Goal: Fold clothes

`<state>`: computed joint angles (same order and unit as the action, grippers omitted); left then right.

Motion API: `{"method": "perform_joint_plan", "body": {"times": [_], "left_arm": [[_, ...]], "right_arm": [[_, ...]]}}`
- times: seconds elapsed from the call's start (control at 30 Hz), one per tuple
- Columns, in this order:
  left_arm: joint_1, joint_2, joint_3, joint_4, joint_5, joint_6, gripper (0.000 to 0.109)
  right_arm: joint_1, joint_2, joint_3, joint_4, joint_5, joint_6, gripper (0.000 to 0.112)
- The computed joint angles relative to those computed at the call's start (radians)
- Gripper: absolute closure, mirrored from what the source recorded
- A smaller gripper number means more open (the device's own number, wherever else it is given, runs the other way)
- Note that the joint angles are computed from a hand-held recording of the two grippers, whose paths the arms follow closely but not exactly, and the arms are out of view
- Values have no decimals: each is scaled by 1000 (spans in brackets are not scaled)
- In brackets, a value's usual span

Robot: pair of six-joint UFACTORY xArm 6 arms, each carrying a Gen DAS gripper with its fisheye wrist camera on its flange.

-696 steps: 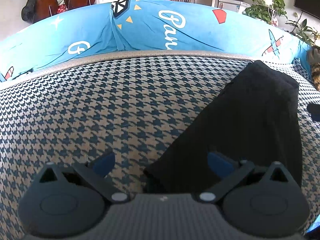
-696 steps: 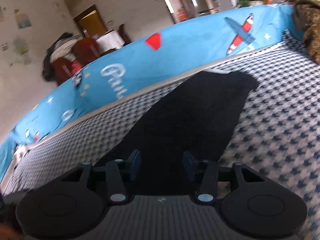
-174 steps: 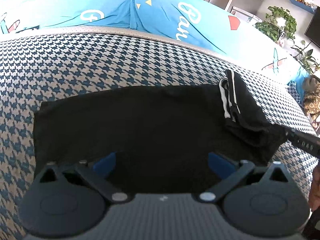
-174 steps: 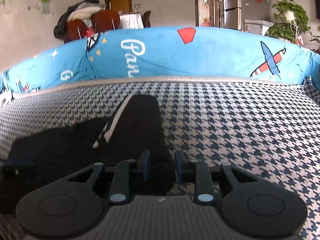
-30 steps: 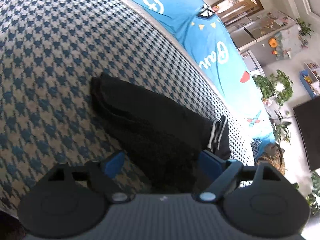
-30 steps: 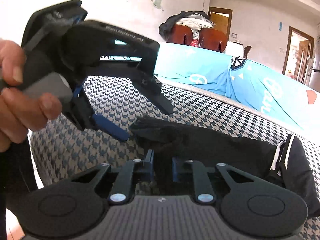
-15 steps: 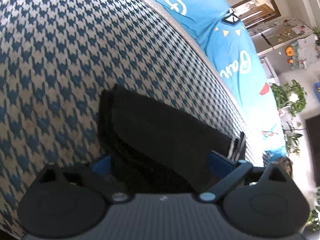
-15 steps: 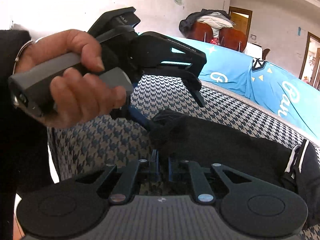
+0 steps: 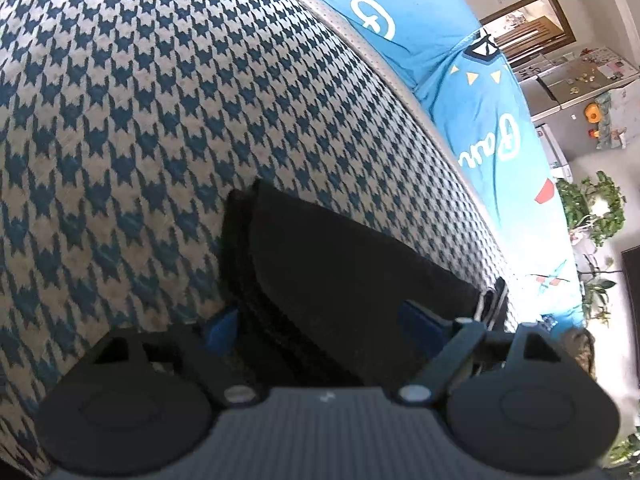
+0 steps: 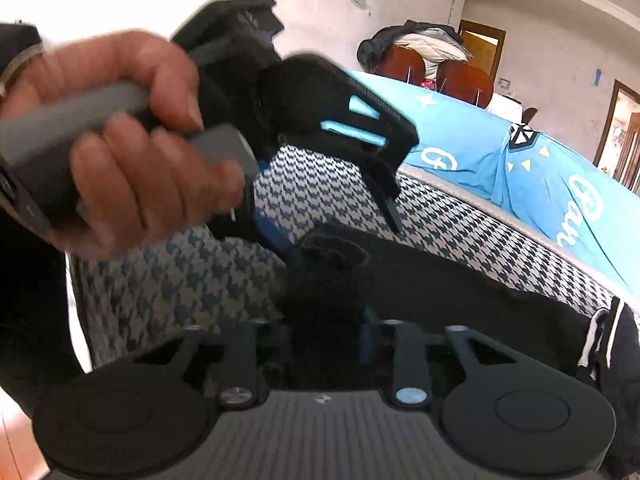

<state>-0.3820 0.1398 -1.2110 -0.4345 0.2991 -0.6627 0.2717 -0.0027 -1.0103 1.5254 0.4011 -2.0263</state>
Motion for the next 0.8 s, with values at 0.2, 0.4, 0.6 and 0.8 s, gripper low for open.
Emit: {"method": "perform_joint_plan", "body": {"times": [0.2,0.4,0.6,0.8], "left_arm": [[6,33,-22,-26,-32,19,33],[-13,71,-60,-122,-30,109,70],[-30,89,-86,112,-68,-47,89],[-57,122,-157,265,-125,-140,92]], "right_arm": [[-21,-25,16,12,37,-13,100],[-46,-42,20,17,67,-9,100],[-63,-59,29,47,69,-39,101],[-106,-82,26,132,66,-83,101]]}}
